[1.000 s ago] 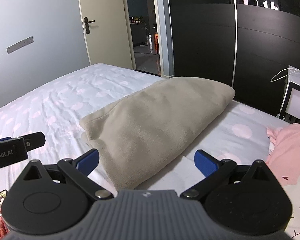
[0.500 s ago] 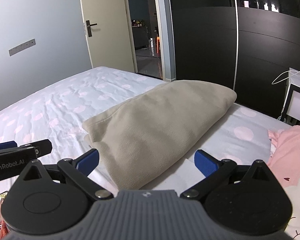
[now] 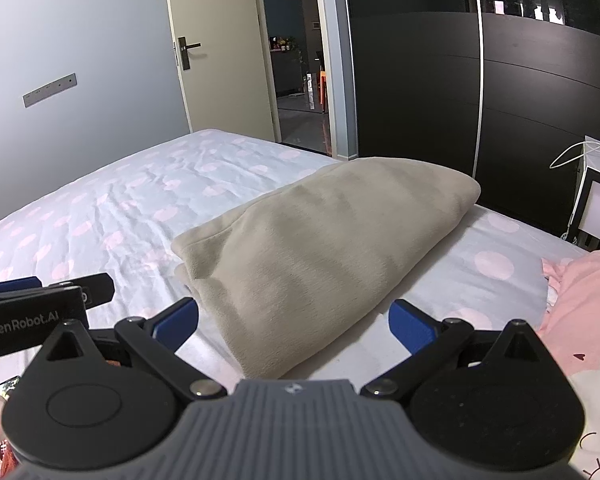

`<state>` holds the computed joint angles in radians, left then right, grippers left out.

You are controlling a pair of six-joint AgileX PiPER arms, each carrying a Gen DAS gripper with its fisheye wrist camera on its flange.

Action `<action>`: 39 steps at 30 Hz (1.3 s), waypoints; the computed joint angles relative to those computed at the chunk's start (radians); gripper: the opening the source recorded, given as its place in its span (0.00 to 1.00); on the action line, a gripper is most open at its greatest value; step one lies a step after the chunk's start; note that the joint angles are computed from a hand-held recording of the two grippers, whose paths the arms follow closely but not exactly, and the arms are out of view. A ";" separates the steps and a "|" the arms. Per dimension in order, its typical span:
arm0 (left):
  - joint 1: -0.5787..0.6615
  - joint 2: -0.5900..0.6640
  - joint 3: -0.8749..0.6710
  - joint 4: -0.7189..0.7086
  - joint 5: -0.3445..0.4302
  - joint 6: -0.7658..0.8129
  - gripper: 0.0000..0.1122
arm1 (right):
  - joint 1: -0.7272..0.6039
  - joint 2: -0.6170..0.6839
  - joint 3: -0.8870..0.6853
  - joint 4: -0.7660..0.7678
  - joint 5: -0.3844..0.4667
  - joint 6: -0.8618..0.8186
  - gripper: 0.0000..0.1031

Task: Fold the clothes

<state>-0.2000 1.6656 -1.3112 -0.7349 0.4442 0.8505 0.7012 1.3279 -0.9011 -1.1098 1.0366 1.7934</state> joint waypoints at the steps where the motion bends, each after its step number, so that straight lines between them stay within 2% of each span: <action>1: 0.000 -0.001 0.001 -0.001 0.000 0.002 0.73 | 0.001 0.000 0.000 -0.001 0.001 0.002 0.99; 39: -0.008 -0.005 0.011 0.018 -0.012 -0.014 0.73 | 0.010 0.009 0.002 -0.012 0.011 0.042 0.99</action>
<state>-0.2083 1.6606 -1.3005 -0.7171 0.4325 0.8361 0.7110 1.3372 -0.8988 -1.1215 1.0480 1.8354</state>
